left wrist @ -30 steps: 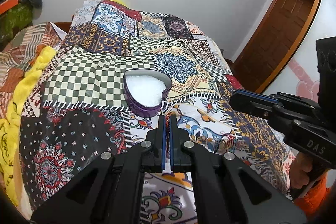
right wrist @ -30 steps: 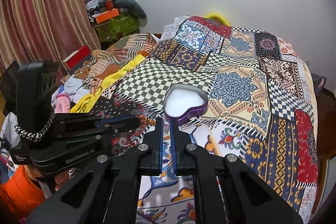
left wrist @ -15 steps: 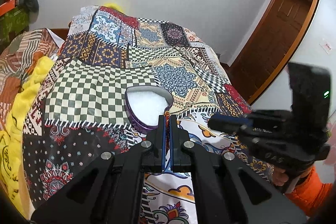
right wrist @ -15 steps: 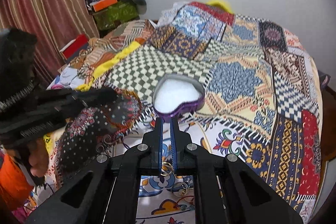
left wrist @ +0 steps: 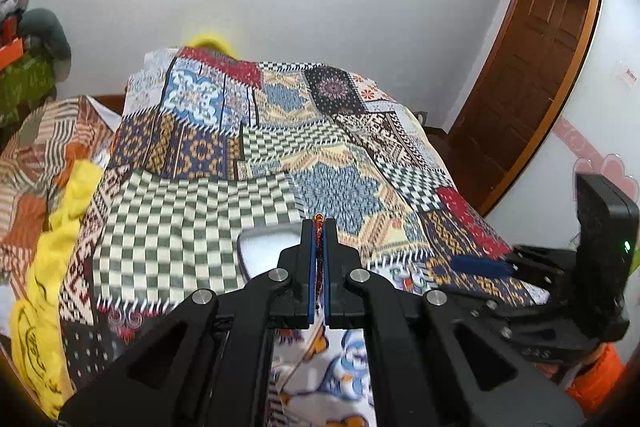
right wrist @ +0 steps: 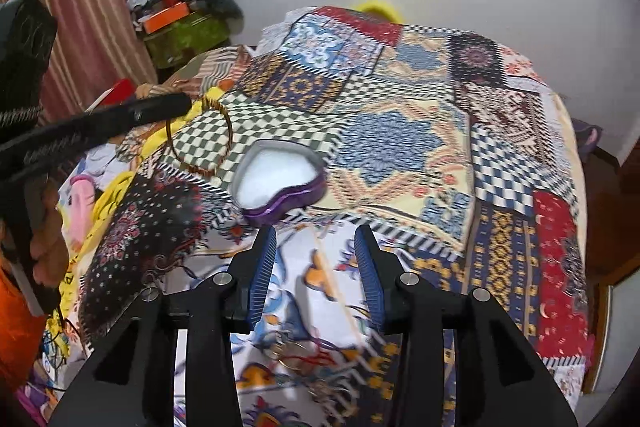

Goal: Organize jewelry

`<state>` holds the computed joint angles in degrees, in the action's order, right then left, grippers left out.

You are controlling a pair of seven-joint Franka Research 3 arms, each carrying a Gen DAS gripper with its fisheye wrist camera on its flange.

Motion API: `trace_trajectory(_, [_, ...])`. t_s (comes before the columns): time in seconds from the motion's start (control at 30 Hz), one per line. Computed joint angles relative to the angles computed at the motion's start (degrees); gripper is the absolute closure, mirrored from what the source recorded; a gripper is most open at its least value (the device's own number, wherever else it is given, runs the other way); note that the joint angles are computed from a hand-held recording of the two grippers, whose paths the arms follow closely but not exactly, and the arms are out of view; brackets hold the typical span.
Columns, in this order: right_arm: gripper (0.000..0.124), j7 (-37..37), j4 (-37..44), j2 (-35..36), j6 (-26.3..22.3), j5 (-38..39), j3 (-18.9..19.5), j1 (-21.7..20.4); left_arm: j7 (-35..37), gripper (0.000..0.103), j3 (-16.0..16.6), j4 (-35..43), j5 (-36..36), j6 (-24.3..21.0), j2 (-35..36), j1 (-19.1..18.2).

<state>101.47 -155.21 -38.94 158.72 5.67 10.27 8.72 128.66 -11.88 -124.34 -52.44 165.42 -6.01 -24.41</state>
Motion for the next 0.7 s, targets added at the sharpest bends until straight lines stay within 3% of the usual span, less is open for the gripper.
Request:
trace_trajectory(0.17, [0.087, 0.75, -1.71, -2.59, -0.96, -0.39, -0.12, -1.27, -2.62, 0.102, -1.36, 3.64, 3.44, 1.19, 3.99, 0.9])
trace_trajectory(0.47, [0.087, 1.15, -5.03, -6.24, -2.84, -0.71, -0.43, -1.76, -22.35, 0.102, -4.33, 5.53, 25.83, -0.5, 11.55, 5.15])
trace_trajectory(0.63, [0.087, 0.35, -6.48, -7.77, -4.62, 0.09, -1.35, -0.73, -24.06, 0.101, -6.09, 4.09, 28.76, -4.3, 11.31, 7.34])
trace_trajectory(0.7, [0.087, 0.25, -7.36, -8.98, -5.29, 0.82, -1.62, -0.08, -23.11, 0.096, -6.43, 3.39, 28.0, -5.76, 10.6, 7.8])
